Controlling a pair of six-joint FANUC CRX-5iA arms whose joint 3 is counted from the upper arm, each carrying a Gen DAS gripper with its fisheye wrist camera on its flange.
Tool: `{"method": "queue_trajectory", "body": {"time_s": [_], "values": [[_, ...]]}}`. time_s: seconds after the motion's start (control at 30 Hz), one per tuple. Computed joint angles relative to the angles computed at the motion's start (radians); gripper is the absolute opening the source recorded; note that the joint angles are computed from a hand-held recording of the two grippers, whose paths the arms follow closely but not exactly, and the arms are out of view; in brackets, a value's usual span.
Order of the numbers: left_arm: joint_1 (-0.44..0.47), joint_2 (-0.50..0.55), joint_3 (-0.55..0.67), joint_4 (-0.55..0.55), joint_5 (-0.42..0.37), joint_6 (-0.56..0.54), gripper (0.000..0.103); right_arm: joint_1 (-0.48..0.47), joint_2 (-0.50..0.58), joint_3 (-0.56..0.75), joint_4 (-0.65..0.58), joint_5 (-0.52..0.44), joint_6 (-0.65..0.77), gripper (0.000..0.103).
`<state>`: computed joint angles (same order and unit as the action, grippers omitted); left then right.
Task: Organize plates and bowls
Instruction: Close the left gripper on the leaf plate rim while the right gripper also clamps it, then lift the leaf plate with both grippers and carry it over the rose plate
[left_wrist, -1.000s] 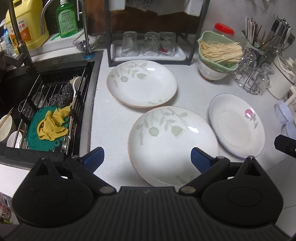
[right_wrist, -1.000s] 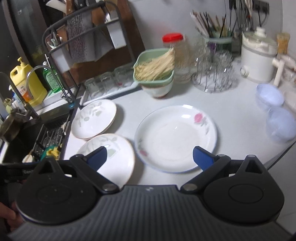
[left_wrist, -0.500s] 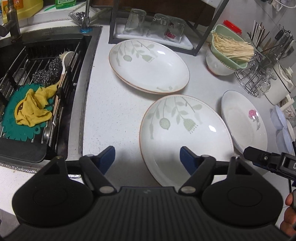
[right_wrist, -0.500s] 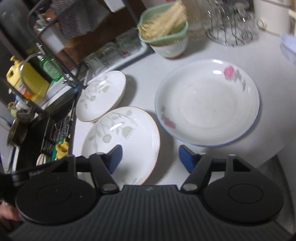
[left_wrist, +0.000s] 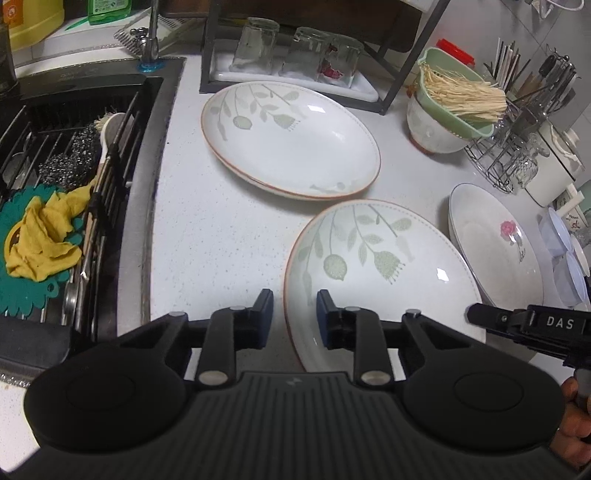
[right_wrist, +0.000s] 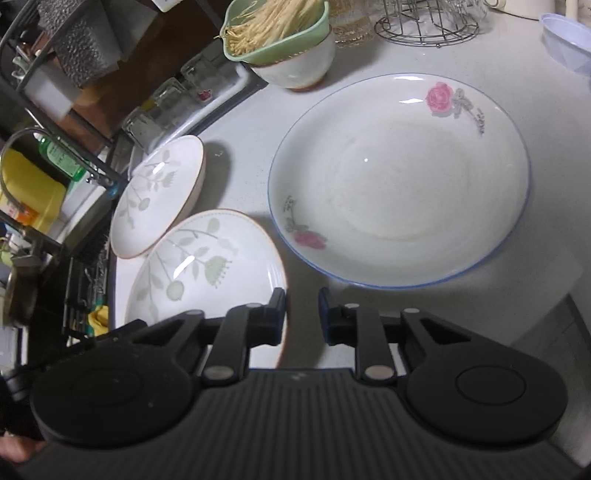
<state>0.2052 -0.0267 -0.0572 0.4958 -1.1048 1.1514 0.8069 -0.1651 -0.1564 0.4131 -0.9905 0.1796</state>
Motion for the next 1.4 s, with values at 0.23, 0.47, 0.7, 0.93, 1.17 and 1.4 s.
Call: {"method": "queue_trajectory", "body": {"time_s": [0.23, 0.47, 0.7, 0.93, 1.17, 1.4], "values": [[-0.004, 0.015, -0.007, 0.024, 0.000, -0.026, 0.025, -0.008, 0.014, -0.013, -0.008, 0.062, 0.030, 0.010], [0.031, 0.041, -0.015, 0.116, -0.038, -0.082, 0.026, -0.010, -0.001, -0.032, -0.006, 0.088, 0.013, 0.011], [0.053, 0.061, 0.032, 0.138, -0.104, -0.107, 0.025, 0.001, -0.016, -0.015, -0.001, 0.081, 0.030, 0.011], [0.062, 0.057, 0.108, 0.121, -0.166, -0.087, 0.027, 0.018, -0.026, 0.051, -0.020, 0.023, 0.031, 0.011], [0.063, 0.095, 0.239, 0.110, -0.279, -0.042, 0.027, 0.038, -0.036, 0.111, -0.007, -0.046, -0.016, 0.011], [0.042, 0.132, 0.348, 0.118, -0.337, 0.008, 0.028, 0.046, -0.034, 0.162, 0.026, -0.105, -0.055, 0.011]]}}
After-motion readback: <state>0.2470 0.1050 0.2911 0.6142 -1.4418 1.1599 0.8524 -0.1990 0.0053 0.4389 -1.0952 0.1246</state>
